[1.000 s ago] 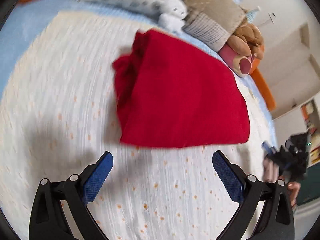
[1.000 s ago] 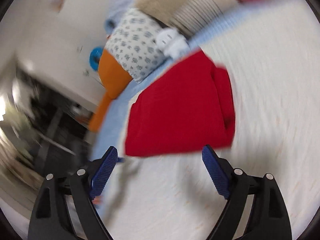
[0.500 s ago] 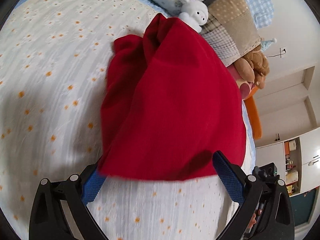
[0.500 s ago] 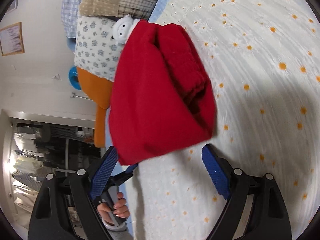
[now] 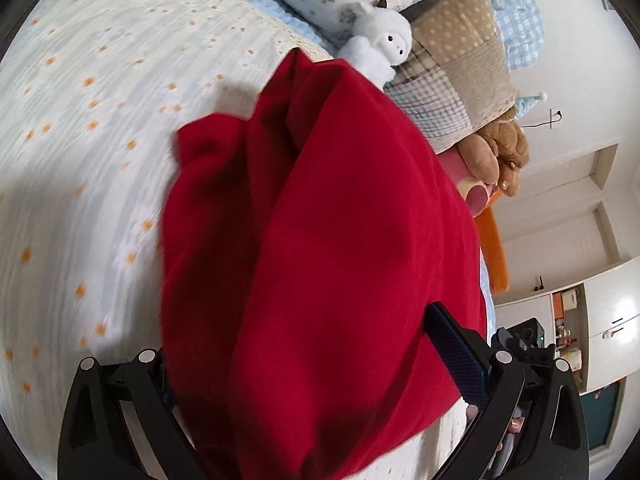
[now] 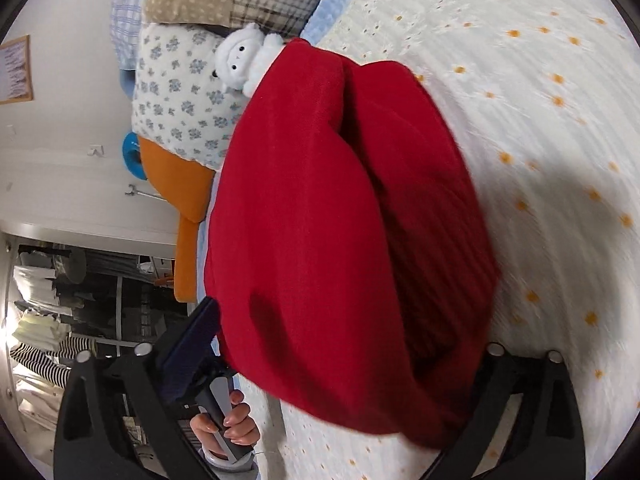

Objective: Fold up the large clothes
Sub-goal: 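Grasp the folded red bundle with both tools and lift it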

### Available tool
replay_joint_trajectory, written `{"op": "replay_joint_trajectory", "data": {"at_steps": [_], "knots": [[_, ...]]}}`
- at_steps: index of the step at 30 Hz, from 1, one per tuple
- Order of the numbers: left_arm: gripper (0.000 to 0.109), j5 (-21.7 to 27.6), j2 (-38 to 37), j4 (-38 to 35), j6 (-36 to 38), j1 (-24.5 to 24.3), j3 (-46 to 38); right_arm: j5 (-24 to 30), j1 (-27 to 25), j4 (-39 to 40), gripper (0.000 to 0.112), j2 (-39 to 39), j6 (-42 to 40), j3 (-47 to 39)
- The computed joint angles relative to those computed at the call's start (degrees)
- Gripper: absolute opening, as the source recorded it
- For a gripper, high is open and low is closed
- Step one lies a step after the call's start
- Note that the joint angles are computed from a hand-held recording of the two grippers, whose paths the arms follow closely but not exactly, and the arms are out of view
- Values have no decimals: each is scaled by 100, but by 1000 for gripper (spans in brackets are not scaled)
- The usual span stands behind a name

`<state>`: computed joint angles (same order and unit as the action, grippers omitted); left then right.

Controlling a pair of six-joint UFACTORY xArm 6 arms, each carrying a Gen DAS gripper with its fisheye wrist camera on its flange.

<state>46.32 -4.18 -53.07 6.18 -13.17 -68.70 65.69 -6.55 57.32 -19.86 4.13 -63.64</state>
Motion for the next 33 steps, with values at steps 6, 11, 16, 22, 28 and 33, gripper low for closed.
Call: {"op": "replay_joint_trajectory", "data": {"at_steps": [6,11,16,22,28,33], "knots": [[101,-17,268,228,-483,-26,-342,417,-190,87,88,187,-45,-248],[88,-21,182,803,-1011,-147,-470,1041,-439,217,83,283,383,-628],[94,630,553,1124,-1696,-34,-1176,1157,-418,262,93,731,966,-1192],[101,607,761,1534,-1897,-200,-1229,1049,-100,-529,94,870,1156,-1020],[81,153,540,1449,-1473,-260,-883,720,22,-679,66,794,735,-1031],[60,-80,252,2824,-1948,-604,-847,204,241,-954,45,432,242,-834]]}}
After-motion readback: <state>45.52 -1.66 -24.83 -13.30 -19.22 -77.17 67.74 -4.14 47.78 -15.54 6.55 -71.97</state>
